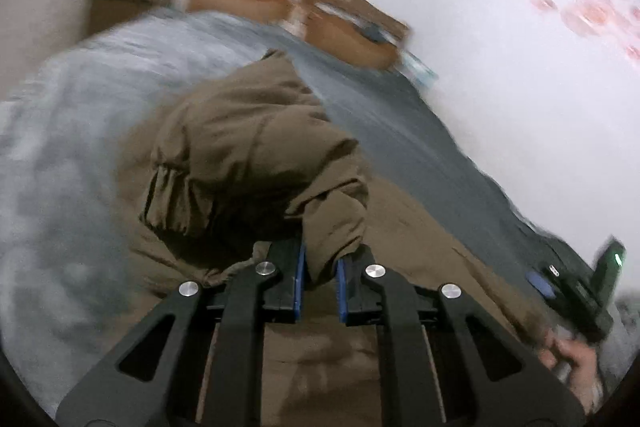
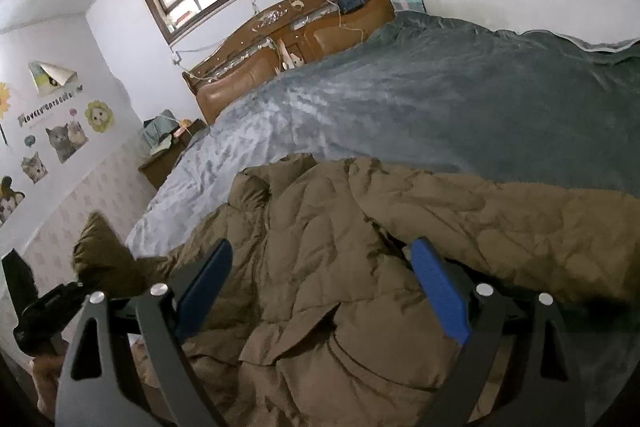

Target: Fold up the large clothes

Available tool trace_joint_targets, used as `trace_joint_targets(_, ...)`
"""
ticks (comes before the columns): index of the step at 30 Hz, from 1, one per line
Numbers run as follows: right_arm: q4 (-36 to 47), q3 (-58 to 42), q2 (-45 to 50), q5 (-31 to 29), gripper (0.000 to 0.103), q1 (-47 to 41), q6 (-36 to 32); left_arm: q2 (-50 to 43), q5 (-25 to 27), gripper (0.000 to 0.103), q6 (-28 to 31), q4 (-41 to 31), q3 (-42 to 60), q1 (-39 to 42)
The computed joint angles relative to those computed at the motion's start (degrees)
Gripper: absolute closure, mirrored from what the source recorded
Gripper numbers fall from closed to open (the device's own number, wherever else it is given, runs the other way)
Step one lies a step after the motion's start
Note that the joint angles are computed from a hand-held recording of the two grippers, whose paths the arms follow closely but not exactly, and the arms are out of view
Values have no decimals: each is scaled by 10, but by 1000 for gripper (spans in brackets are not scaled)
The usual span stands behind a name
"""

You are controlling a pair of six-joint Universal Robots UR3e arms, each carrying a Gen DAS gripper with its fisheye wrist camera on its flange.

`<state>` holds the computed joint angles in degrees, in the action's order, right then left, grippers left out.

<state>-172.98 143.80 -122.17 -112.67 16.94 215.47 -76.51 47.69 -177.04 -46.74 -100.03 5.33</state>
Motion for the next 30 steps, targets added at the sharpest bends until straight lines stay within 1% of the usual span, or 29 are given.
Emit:
trace_joint_targets(2, -4, 1, 5, -1, 12, -1, -2, -16, 14, 91, 10, 15, -8, -47)
trace_joint_targets(4, -18, 0, 15, -16, 12, 12, 3, -36, 43, 88, 11, 44, -16, -96)
trace_joint_targets(6, -31, -2, 27, -24, 12, 20, 0, -60, 57, 78, 4, 50, -10, -120)
trace_joint_targets(7, -27, -7, 36, -33, 12, 26, 1, -71, 67, 76, 5, 41, -5, -132)
trace_joint_targets(8, -25, -8, 38, -30, 12, 23, -1, -76, 75, 69, 7, 41, -4, -138)
trace_joint_targets(9, -20, -12, 46, -30, 12, 24, 1, -85, 70, 60, 16, 44, -3, -136)
trace_joint_targets(10, -17, -16, 51, -31, 12, 26, 4, -70, 61, 30, 10, 42, -21, -130)
trace_joint_targets(11, -16, -18, 54, -28, 12, 25, 2, -61, 56, 3, 2, 58, -35, -125)
trace_joint_targets(12, -17, -24, 65, -36, 12, 34, 2, -52, 54, 3, -13, 88, -51, -119)
trace_joint_targets(14, -23, -38, 91, -55, 12, 53, -3, -42, 26, 3, 0, 70, -51, -100)
trace_joint_targets(15, -25, -42, 97, -58, 12, 57, -6, -36, 19, 3, -2, 75, -54, -94)
trace_joint_targets(16, -29, -50, 114, -66, 12, 67, -9, -22, 28, 3, -6, 90, -60, -88)
trace_joint_targets(17, -29, -59, 130, -70, 12, 74, -12, -19, 27, 3, 2, 93, -56, -72)
trace_joint_targets(19, -28, -73, 153, -72, 12, 84, -18, 11, 27, 3, -2, 102, -67, -44)
trace_joint_targets(21, -28, -90, 177, -76, 12, 97, -25, 26, 29, 3, -11, 96, -63, -21)
trace_joint_targets(24, -29, -118, 216, -90, 12, 124, -33, 50, 11, 3, 10, 58, -63, 37)
trace_joint_targets(25, -29, -125, 225, -88, 12, 129, -34, 53, 27, 3, 10, 62, -65, 43)
trace_joint_targets(26, -29, -131, 234, -84, 12, 132, -35, 46, 61, 3, 5, 80, -65, 35)
trace_joint_targets(29, -29, -140, 257, -68, 12, 135, -22, -1, 217, 3, -3, 129, -39, -22)
trace_joint_targets(30, -32, -147, 272, -57, 12, 136, -16, -10, 246, 3, -8, 140, -35, -39)
